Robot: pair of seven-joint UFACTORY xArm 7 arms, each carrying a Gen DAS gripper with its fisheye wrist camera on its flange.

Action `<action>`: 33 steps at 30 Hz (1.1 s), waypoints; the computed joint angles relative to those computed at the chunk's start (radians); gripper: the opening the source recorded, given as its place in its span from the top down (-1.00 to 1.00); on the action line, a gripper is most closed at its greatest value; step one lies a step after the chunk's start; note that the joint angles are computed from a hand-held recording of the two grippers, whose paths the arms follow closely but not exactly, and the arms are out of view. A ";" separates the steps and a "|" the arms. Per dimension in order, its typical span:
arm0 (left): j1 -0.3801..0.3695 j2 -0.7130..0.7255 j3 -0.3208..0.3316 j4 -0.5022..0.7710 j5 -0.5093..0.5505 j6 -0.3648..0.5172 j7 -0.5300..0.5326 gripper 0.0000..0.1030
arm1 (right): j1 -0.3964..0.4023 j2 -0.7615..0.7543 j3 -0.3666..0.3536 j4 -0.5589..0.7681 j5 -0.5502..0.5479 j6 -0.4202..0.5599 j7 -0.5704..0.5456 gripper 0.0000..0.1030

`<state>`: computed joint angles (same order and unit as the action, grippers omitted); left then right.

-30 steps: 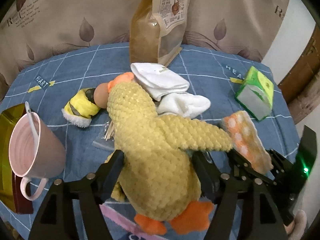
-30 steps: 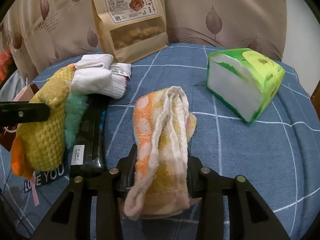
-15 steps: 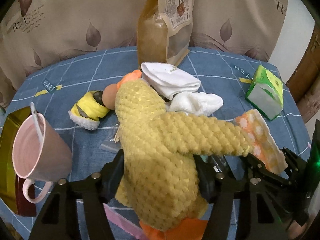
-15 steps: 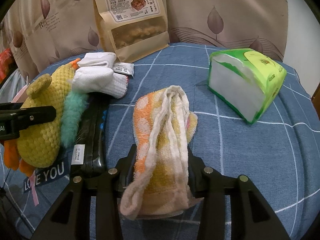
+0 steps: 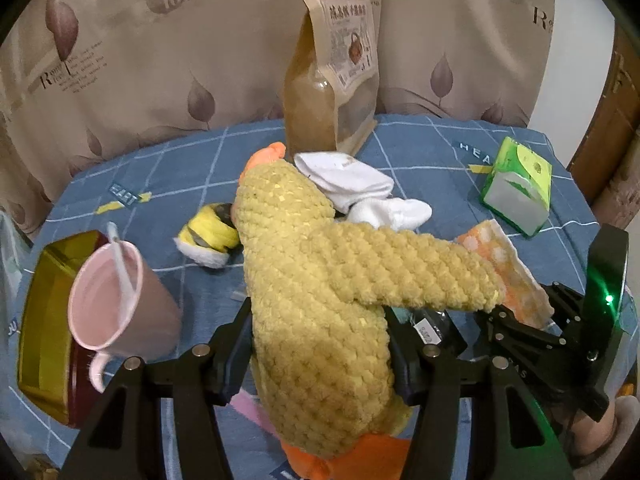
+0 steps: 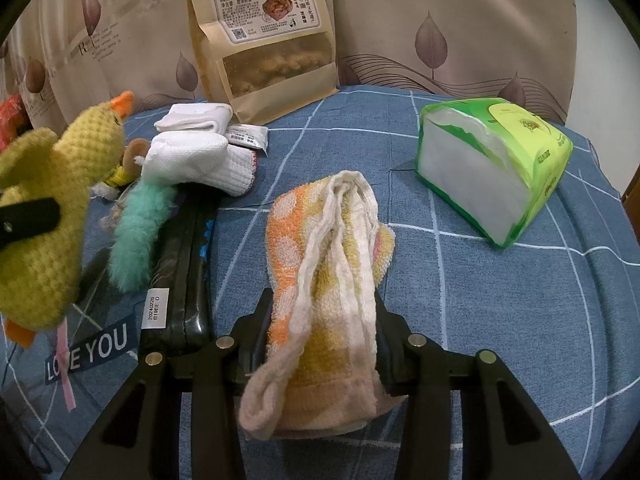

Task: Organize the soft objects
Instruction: 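Carry the duck with the left gripper and lower it into the gold tray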

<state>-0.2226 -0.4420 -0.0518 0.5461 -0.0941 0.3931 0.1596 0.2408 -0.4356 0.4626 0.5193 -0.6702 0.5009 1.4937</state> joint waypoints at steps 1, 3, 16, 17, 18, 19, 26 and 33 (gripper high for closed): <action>0.002 -0.005 0.001 0.001 0.002 0.004 0.001 -0.13 | 0.000 0.000 0.000 0.000 0.000 0.000 0.000 0.20; 0.009 -0.019 0.005 0.004 0.010 0.018 0.006 -0.13 | 0.001 0.000 -0.001 0.001 0.000 0.001 0.000 0.20; 0.158 -0.056 0.033 0.021 0.141 0.010 0.042 -0.13 | 0.006 0.003 -0.002 0.004 -0.001 0.011 -0.006 0.20; 0.167 -0.053 0.044 0.028 0.143 0.012 0.053 -0.13 | 0.006 0.004 -0.003 0.005 -0.001 0.013 -0.006 0.20; 0.174 -0.054 0.051 0.031 0.144 0.013 0.062 -0.13 | 0.008 0.005 -0.004 0.006 0.000 0.014 -0.007 0.20; 0.182 -0.051 0.061 0.038 0.145 0.015 0.075 -0.13 | 0.009 0.003 -0.005 0.005 0.000 0.016 -0.009 0.20; 0.270 -0.057 0.082 0.055 0.197 -0.025 0.134 -0.13 | 0.015 0.010 -0.005 0.014 -0.001 0.032 -0.013 0.20; 0.360 -0.027 0.091 0.089 0.236 -0.041 0.155 -0.13 | 0.024 0.014 -0.010 0.021 -0.002 0.048 -0.016 0.20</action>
